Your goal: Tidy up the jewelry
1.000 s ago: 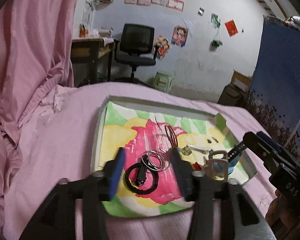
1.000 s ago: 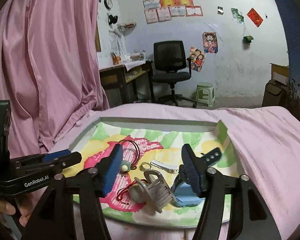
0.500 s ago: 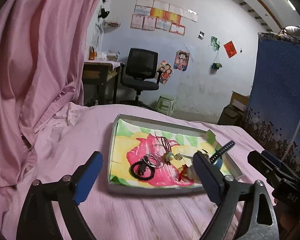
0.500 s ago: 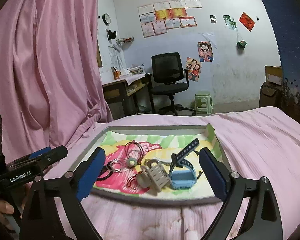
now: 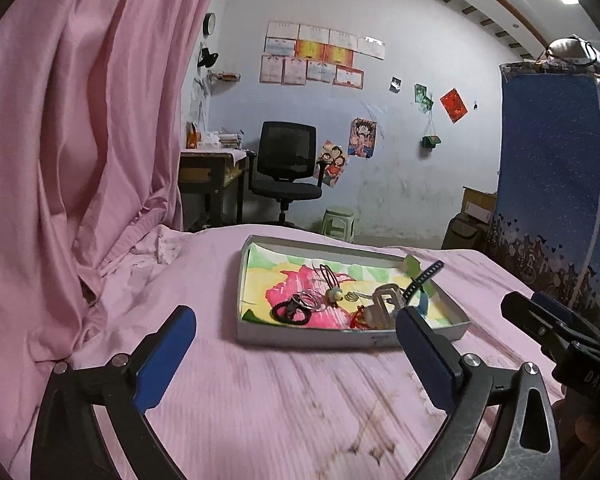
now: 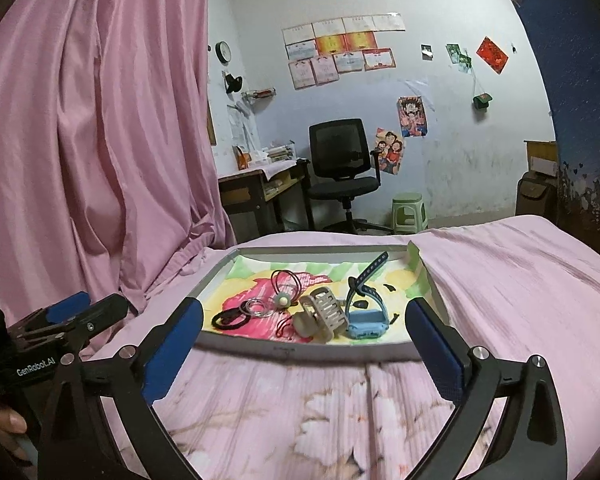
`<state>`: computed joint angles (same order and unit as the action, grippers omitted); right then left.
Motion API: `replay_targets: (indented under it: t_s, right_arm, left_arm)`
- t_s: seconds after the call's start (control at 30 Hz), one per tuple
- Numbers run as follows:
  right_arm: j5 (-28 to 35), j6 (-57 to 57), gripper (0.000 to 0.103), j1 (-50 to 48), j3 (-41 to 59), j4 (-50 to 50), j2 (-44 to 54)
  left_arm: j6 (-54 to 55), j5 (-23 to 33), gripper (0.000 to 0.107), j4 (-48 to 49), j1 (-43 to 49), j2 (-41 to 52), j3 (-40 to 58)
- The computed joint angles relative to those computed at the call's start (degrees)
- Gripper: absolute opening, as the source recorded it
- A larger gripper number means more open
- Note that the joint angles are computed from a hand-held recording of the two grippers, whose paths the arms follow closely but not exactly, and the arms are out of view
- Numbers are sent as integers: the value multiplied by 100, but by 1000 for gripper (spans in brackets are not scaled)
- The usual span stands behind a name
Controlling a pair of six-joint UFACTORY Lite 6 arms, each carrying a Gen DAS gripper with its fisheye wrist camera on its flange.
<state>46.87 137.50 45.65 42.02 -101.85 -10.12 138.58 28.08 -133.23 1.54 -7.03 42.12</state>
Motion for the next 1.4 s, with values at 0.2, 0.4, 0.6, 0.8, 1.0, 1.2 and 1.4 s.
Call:
replay_targets:
  t_s: [0.2,0.4,0.6,0.8,1.0,1.2,1.4]
  right_arm:
    - [673,-246,100,747,-471,562,-519]
    - [1329,-250,100,1482,-937,1095,-1010]
    - [1905,-205,100,2197,-1208,1561,-1163]
    - [2484,-77,100,2907,-1343,1963,-1127]
    - [3212,369,100,3671,-1475,2384,-918]
    - [3206,508,100,3728,-1531,2511,-773]
    - [3220,549,100,3759,-1568,2550,-724]
  left_arm:
    - [136,72,101,-36,85,-754,-854]
    - [398,52,101,-306,56,-1427,-1604]
    - [784,-99,102,-690,-112,-2343,-2376]
    - [829,-251,102,-859,-178,-2921,-2820]
    - [1327,-313,102,-1497,-347,-3154,-3154]
    - [1616,-164,102,-1855,-361,-3142,-3317]
    - [1743,-101,102,-1979,-362,-3145,-3398]
